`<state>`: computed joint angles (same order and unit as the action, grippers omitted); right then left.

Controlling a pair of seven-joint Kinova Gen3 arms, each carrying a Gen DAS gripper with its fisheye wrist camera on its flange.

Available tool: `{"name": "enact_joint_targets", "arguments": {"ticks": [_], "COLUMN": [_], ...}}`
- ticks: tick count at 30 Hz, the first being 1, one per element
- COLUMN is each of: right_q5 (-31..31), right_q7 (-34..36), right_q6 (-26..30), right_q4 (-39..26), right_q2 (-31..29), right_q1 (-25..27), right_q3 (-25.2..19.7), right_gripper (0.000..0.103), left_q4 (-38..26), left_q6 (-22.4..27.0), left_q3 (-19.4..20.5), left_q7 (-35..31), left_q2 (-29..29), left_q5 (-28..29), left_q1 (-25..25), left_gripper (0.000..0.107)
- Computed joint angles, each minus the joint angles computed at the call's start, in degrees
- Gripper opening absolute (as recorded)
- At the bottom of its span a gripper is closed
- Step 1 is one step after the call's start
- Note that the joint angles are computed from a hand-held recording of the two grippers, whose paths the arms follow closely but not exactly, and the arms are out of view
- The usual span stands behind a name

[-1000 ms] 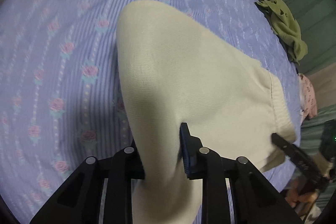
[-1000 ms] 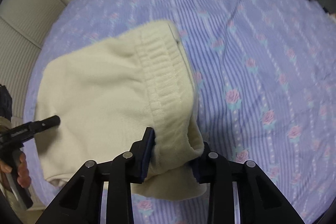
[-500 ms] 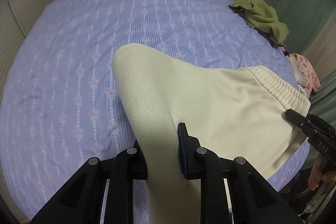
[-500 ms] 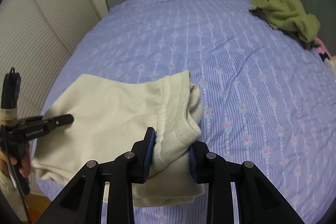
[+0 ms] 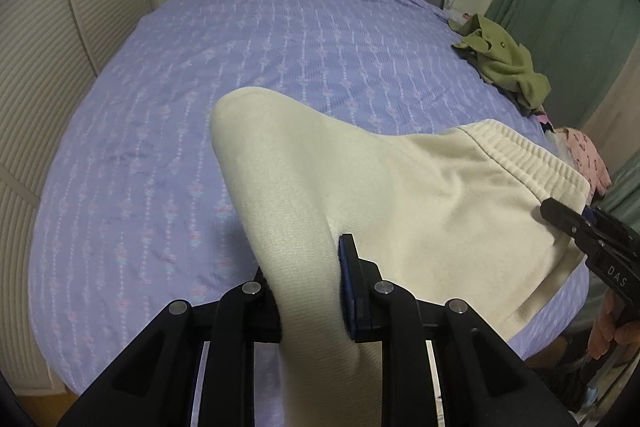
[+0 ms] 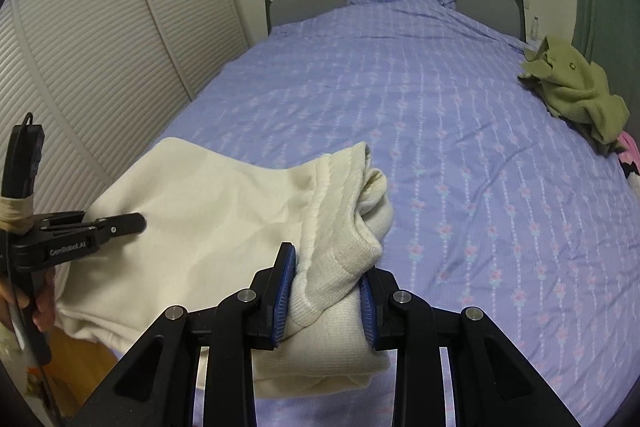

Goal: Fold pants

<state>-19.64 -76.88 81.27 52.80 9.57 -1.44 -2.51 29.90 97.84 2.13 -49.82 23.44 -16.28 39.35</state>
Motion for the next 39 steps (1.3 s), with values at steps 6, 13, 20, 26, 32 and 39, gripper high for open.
{"name": "enact_joint_targets", "arguments": {"ticks": [6, 13, 20, 26, 32, 39], "right_q5": [9.83, 15.63, 17.95, 24.16, 29.13, 27.21], "right_q7": [-13.98, -22.79, -24.03, -29.28, -37.43, -40.41], "right_q6": [-4.08, -4.13, -4.63, -3.38, -0.12, 6.07], "right_q4": [4.59, 4.47, 2.72, -1.9, -8.76, -26.43], "right_q2": [-4.53, -4.72, -3.43, 0.31, 7.22, 22.15], "right_q1": [-4.14, -11.68, -16.79, -24.37, -36.38, -46.95], "right_q3": [-8.66, -11.46, -12.62, -13.59, -9.32, -0.51], "right_gripper": [0.03, 0.03, 0.03, 0.03, 0.03, 0.03], "left_q4": [8.3, 16.47, 23.77, 32.08, 36.63, 39.6], "left_q6": [-1.07, -2.11, -4.26, -9.24, -10.12, -13.05], "left_q3": [1.61, 3.86, 6.64, 9.13, -2.06, -10.64], "left_q7": [-6.75, -8.94, -10.1, -19.04, -33.02, -49.33], "left_q2": [-7.3, -14.18, -20.32, -26.38, -27.61, -23.8], "left_q5": [0.72, 0.57, 1.29, 10.49, 19.25, 27.03], "left_q1": [-4.45, -9.76, -16.75, -32.68, -37.4, -45.8], "left_gripper": [0.021, 0.021, 0.021, 0.021, 0.021, 0.021]}}
